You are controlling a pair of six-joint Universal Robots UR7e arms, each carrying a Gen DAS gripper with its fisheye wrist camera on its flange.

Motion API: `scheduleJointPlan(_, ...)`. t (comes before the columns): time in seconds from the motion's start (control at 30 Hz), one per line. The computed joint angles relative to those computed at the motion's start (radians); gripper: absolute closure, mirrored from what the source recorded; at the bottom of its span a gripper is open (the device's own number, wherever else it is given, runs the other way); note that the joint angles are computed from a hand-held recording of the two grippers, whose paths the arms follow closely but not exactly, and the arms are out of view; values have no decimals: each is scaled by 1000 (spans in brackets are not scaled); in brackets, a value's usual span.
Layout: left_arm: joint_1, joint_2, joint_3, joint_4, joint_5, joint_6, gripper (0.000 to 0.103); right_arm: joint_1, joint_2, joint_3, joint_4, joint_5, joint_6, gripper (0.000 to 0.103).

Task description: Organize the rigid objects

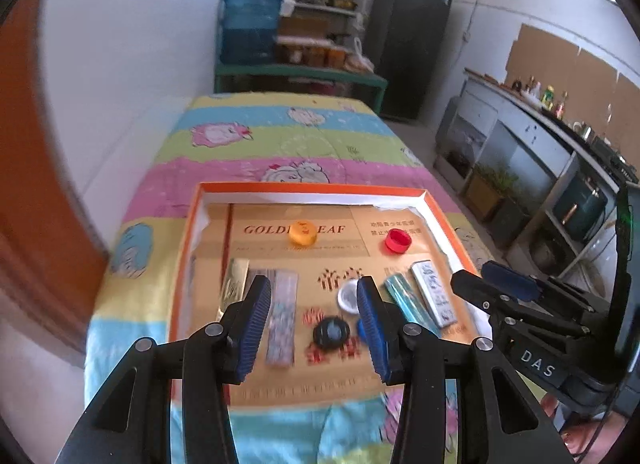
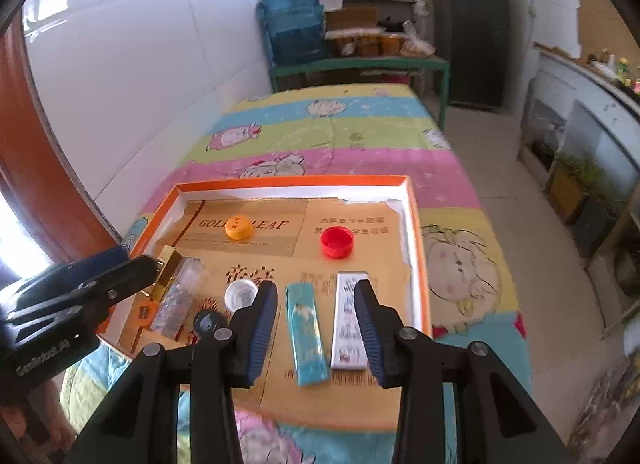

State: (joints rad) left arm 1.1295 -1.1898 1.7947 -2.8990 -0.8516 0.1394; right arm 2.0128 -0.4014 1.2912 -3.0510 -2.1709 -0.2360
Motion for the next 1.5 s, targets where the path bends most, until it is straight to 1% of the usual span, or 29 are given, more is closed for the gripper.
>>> scheduleJointPlan(0.07,-30,-40,72,-70,38,5,57,21,-12,50,-77,-36,-2,63)
scheduleJointPlan(0.1,-50,-56,108,-108,78,12,57,32,-18,75,-114,-53,-1,63)
scheduleJointPlan(0.13,-78,-71,148,-144,147,12,57,41,-23,96,-142,-63,0,63)
scheduleJointPlan(0.2,-124,-90,214,-220,253,20,57,64,-36,145,-203,-77,-2,63)
scheduleJointPlan(0.23,-144,-108,249,-248,284,23,57,74,-42,167,-230,-83,-7,63)
scheduleJointPlan(0.27,-158,-126,276,-260,294,19,57,88,-47,194,-264,-91,-17,63)
scheduleJointPlan(0.33,-187,-185,341,-236,294,-24,57,110,-57,231,-304,-106,-25,63)
scheduleJointPlan(0.43,-220,-268,410,-159,282,-99,57,141,-70,289,-366,-126,-25,63)
scheduleJointPlan(0.6,-286,-362,503,-115,323,-184,57,193,-81,367,-467,-189,-21,63)
scheduleJointPlan(0.7,-319,-413,549,-87,322,-222,57,216,-82,396,-515,-212,-28,63)
scheduleJointPlan(0.77,-343,-429,570,-75,354,-236,57,226,-87,411,-531,-223,-28,63)
scheduleJointPlan(0.87,-385,-448,599,-52,426,-261,57,239,-95,434,-544,-226,-22,63)
scheduleJointPlan(0.93,-400,-458,606,-34,449,-272,57,248,-97,445,-549,-231,-18,63)
scheduleJointPlan(1.07,-409,-478,609,13,462,-303,57,263,-104,463,-546,-234,-3,63)
scheduleJointPlan(1.23,-411,-499,609,58,464,-335,57,271,-99,462,-557,-237,-15,63)
scheduleJointPlan(1.33,-403,-502,606,57,454,-339,57,274,-96,463,-555,-237,-16,63)
scheduleJointPlan(1.5,-396,-496,604,50,457,-335,57,274,-94,462,-551,-234,-8,63)
